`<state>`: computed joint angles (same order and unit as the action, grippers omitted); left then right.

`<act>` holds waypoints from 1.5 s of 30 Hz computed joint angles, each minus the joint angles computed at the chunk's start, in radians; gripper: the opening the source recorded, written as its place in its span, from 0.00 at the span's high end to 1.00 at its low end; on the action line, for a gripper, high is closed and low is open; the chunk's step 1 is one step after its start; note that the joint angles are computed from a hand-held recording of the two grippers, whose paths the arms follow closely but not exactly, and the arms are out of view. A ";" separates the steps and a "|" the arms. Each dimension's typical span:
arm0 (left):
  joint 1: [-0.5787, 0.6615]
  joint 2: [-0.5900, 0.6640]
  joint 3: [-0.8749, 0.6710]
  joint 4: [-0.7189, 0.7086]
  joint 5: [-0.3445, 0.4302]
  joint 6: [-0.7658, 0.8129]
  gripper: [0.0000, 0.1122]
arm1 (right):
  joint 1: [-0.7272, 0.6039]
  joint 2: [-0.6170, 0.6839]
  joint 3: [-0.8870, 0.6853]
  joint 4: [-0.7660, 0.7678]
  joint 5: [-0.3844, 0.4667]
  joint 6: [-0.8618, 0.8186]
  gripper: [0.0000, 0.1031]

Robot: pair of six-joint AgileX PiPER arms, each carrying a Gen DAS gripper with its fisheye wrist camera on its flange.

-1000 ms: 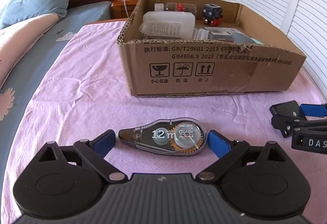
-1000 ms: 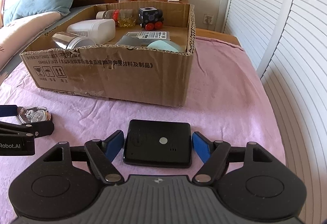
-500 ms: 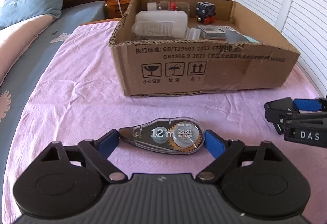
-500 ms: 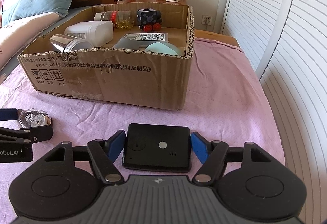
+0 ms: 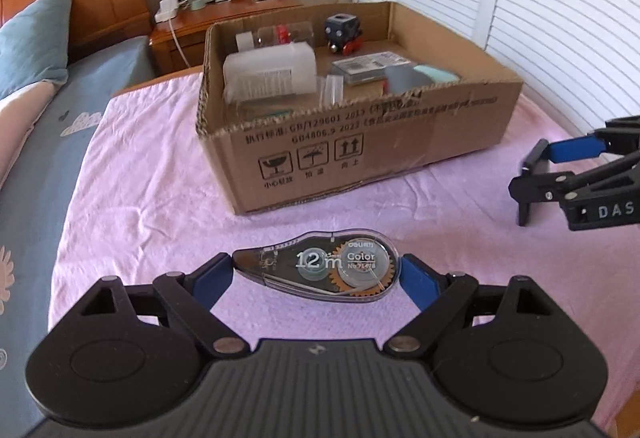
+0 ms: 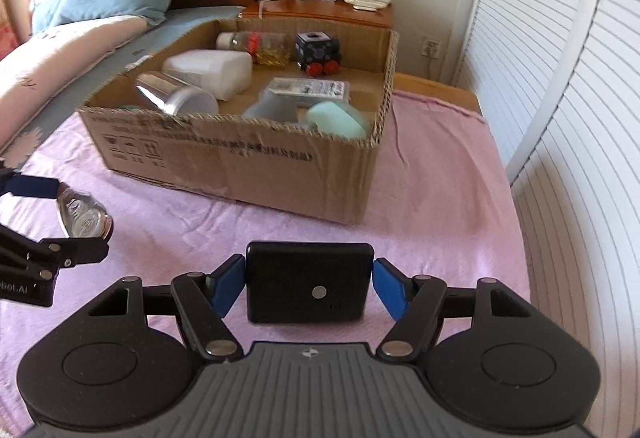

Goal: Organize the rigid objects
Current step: 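Lift the black timer off the sheet with the right gripper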

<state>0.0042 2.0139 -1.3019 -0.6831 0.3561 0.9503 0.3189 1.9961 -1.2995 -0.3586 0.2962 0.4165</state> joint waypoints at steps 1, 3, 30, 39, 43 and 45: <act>0.009 -0.004 -0.011 0.001 0.022 0.006 0.21 | -0.002 -0.017 0.006 0.040 -0.001 -0.050 0.32; 0.024 -0.013 -0.033 0.005 0.062 0.012 0.21 | -0.008 -0.050 0.008 0.144 0.003 -0.171 0.47; 0.027 -0.010 -0.118 0.034 0.170 0.024 0.21 | -0.150 0.142 -0.125 0.916 0.075 -1.251 0.23; 0.019 -0.016 -0.135 0.034 0.186 0.039 0.21 | -0.139 0.077 -0.085 0.850 0.076 -1.168 0.26; 0.025 -0.034 -0.118 0.003 0.182 0.076 0.21 | -0.137 0.014 -0.066 0.867 0.089 -1.178 0.51; 0.029 -0.043 -0.109 -0.014 0.178 0.093 0.21 | -0.143 -0.003 -0.092 0.873 0.143 -1.165 0.55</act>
<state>0.0328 1.9709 -1.4105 -0.6970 0.5341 1.0434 0.1754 1.9936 -1.3919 0.5141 0.4388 -0.7484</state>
